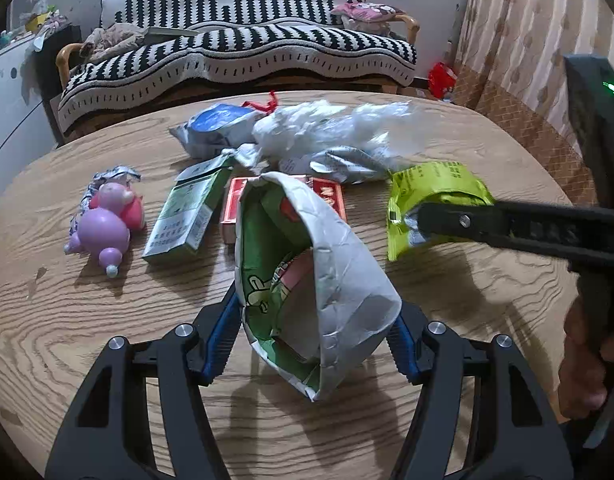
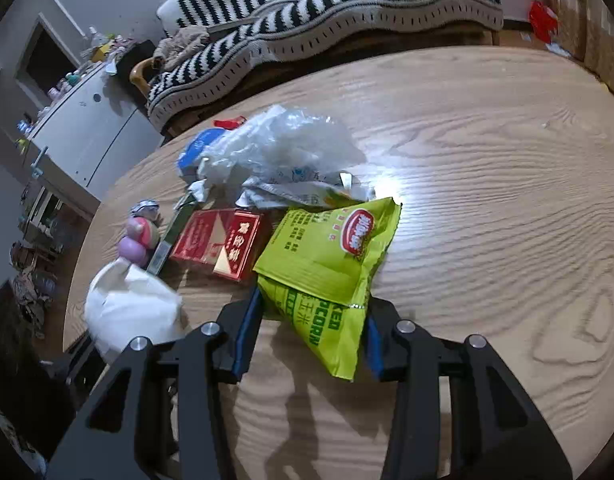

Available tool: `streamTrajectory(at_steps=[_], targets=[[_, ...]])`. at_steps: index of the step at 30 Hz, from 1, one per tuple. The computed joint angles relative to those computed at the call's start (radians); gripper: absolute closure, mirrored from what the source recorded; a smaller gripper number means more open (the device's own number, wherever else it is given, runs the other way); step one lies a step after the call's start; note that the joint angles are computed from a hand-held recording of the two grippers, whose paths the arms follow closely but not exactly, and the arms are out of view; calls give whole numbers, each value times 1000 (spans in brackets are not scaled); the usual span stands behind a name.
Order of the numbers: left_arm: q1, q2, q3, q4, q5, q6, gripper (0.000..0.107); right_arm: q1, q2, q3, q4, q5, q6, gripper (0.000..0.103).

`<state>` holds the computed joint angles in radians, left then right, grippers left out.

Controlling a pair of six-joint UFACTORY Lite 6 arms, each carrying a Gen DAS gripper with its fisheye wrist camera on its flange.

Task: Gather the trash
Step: 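Carry both bags over the bin and open both tools to drop them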

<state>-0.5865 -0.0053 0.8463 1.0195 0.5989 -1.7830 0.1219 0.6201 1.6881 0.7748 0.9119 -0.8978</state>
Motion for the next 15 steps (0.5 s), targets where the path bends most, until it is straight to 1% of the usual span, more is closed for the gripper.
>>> streamTrajectory(at_steps=[3,4,5,6,7,9,10,11,13,15], targets=[[-15,21,41,-10,13,10,44,-45,-39,-43,4,30,-50,60],[-23,31,60,-17,17,19,44,-64,-37,-37,8,61,-61,60],[-32,43,81,-20,24,25,44,-102,-14,-11,26,135,-66,60],[-40,58,103,-25,26,36,44,-124,-5,8,26,166,-62,60],[-51,74,122,-26,30,37,44,-152,-20,0,16,160,-82,60],[-73,125,185,-35,35,53,44,-185,-65,-39,0,109,-127,60],[-79,149,211,-40,33,62,44,-213,-56,-24,0,123,-134,60],[-89,177,246,-48,34,72,44,-257,-22,25,-2,164,-129,60],[-113,251,337,-72,36,104,44,-317,13,79,-14,190,-128,60],[-142,343,462,-103,44,152,44,-395,56,147,-32,215,-142,60]])
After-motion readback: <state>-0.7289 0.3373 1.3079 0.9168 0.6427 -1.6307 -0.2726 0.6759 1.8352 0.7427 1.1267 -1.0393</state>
